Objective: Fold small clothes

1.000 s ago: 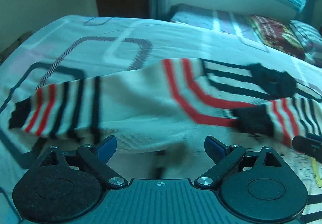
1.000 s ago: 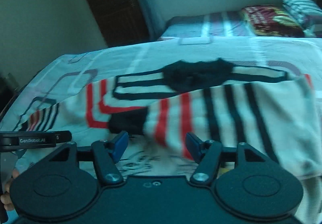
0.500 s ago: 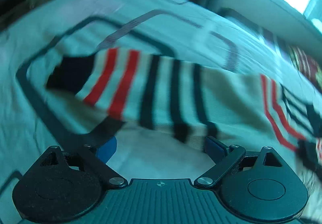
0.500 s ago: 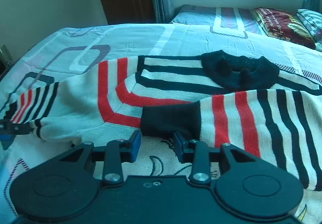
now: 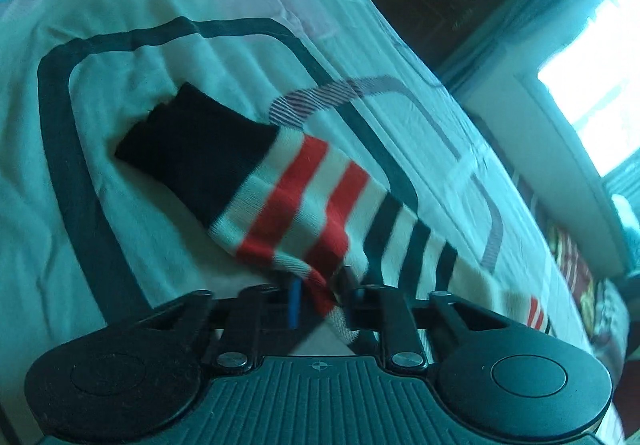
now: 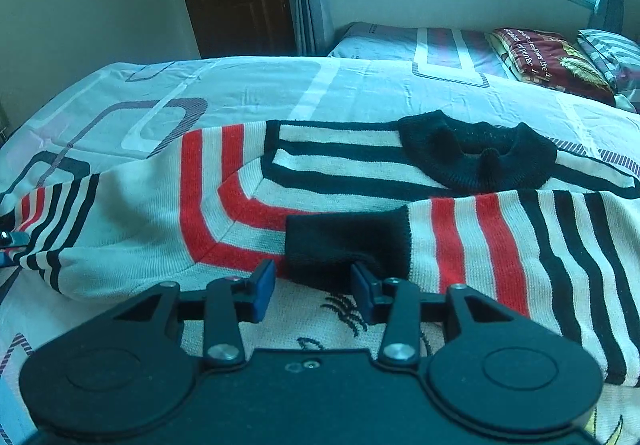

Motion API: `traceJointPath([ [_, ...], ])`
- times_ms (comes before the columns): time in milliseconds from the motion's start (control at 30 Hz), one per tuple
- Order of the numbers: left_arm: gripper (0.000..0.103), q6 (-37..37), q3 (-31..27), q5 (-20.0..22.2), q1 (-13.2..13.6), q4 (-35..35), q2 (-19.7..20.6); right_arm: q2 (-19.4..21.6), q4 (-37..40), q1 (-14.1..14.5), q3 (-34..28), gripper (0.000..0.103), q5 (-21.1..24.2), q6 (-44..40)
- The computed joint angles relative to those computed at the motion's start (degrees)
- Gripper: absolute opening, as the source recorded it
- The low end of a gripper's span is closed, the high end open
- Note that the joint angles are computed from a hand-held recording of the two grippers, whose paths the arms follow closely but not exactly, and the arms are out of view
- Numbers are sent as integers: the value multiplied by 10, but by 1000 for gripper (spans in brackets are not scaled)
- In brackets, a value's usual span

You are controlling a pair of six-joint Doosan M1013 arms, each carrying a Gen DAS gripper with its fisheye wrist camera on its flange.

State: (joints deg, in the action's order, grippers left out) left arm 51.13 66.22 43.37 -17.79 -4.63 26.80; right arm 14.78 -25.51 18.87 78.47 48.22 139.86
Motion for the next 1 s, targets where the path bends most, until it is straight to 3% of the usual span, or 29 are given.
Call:
traceJointPath([
  [133,6,-26,3,-27,-2,11,0,0,-15,2,1,41,-2,15],
  [233,5,-39,18,-73,-10,45,-12,-1,-25,4,2,40,-3,19],
  [333,4,-24,5,-87,-21,78,-9,-2,-21,3,4,40,-6,19],
  [467,4,98,-14,-130,-44,51,-10,-14,-45,3,15,39,-21,47],
  [567,4,260,-38,-141,-68,-48,-2,-27,-60,0,26,39,-28,74],
  [633,4,390,-62,-121,-83,-156,9,-40,-73,-3,37,39,-29,92],
  [667,4,459,-78,-90,-91,-213,17,-46,-85,-3,43,39,-26,104],
  [733,4,551,-104,-28,-112,-262,34,-63,-103,-6,60,40,-17,127],
  [833,4,605,-135,68,-142,-255,57,-88,-115,-13,87,40,2,155],
  [1000,5,625,-129,96,-169,-196,51,-123,-111,-26,131,43,5,181],
])
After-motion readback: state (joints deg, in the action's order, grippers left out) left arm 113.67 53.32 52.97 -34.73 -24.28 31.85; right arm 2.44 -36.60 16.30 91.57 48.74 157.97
